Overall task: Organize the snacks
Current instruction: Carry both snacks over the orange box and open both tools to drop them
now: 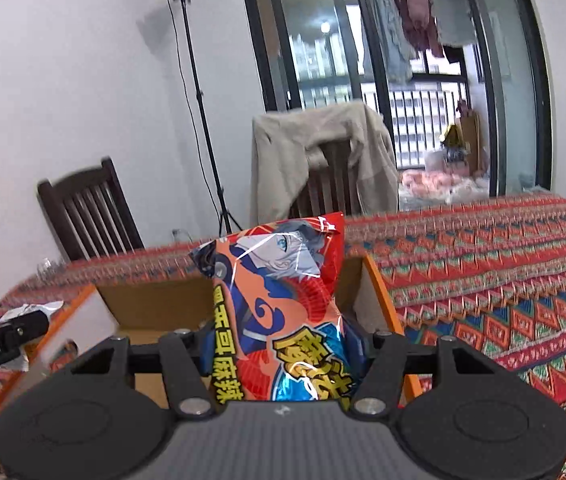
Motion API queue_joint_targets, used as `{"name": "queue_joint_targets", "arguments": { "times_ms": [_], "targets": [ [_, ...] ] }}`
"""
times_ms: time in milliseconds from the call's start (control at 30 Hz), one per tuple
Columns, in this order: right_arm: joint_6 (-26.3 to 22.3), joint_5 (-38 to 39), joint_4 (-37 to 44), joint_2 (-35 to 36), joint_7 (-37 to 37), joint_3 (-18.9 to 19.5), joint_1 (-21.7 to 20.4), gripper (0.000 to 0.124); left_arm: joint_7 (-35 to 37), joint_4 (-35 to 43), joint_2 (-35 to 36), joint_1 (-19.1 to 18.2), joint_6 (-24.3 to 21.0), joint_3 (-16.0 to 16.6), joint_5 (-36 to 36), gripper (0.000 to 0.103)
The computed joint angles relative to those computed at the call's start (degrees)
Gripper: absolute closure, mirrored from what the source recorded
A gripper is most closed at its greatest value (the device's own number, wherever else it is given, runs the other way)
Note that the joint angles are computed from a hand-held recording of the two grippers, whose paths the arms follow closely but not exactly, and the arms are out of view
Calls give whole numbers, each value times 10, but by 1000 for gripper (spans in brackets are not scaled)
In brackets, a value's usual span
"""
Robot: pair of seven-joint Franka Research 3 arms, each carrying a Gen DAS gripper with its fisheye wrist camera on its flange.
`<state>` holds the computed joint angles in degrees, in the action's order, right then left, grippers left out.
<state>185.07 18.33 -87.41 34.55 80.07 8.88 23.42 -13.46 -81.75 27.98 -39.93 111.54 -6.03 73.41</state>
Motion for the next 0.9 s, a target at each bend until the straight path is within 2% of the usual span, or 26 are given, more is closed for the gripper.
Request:
{"name": "queue_joint_targets", "arguments": {
  "times_ms": [67, 167, 233, 267, 333, 367, 400, 433, 500, 567, 733, 833, 900],
  "targets": [
    [-17, -1, 10, 7, 4, -8, 7, 66, 0, -8, -3, 11, 23, -3, -12, 55],
    [-36, -15, 18, 12, 26, -65, 50, 66, 6, -21, -7, 28, 52, -8, -40, 55],
    [-40, -22, 13, 10, 30, -68, 53, 64, 4, -29, -10, 36, 68, -9, -55, 55],
    [-46, -25, 19, 13, 32, -67, 53, 61, -2, -35, -14, 37, 73, -8, -56, 50],
    [-38, -32, 7, 9, 40, -82, 64, 54, -17, -50, -24, 37, 79, -6, -50, 32],
    [-41, -34, 13, 12, 44, -85, 65, 47, -28, -55, -27, 35, 78, -5, -43, 17],
    [-35, -35, 6, 8, 44, -81, 63, 38, -36, -58, -30, 34, 76, -5, -35, 12],
    [-26, -35, -1, 4, 41, -70, 54, 33, -45, -65, -35, 33, 79, -5, -24, 11],
    [-6, -31, -17, -4, 24, -28, 21, 21, -59, -68, -38, 28, 70, -7, -5, 0],
    [17, -27, -33, -9, 6, 14, -12, 21, -65, -67, -38, 23, 53, -10, 7, 0],
    [45, -23, -54, -22, -10, 49, -39, 21, -61, -55, -33, 22, 36, -16, 7, 0],
    [64, -32, -70, -32, -15, 86, -71, 21, -57, -48, -33, 22, 32, -17, 3, 0],
    [85, -49, -89, -42, -15, 126, -105, 21, -53, -38, -31, 18, 19, -18, -2, 0]
  ]
}}
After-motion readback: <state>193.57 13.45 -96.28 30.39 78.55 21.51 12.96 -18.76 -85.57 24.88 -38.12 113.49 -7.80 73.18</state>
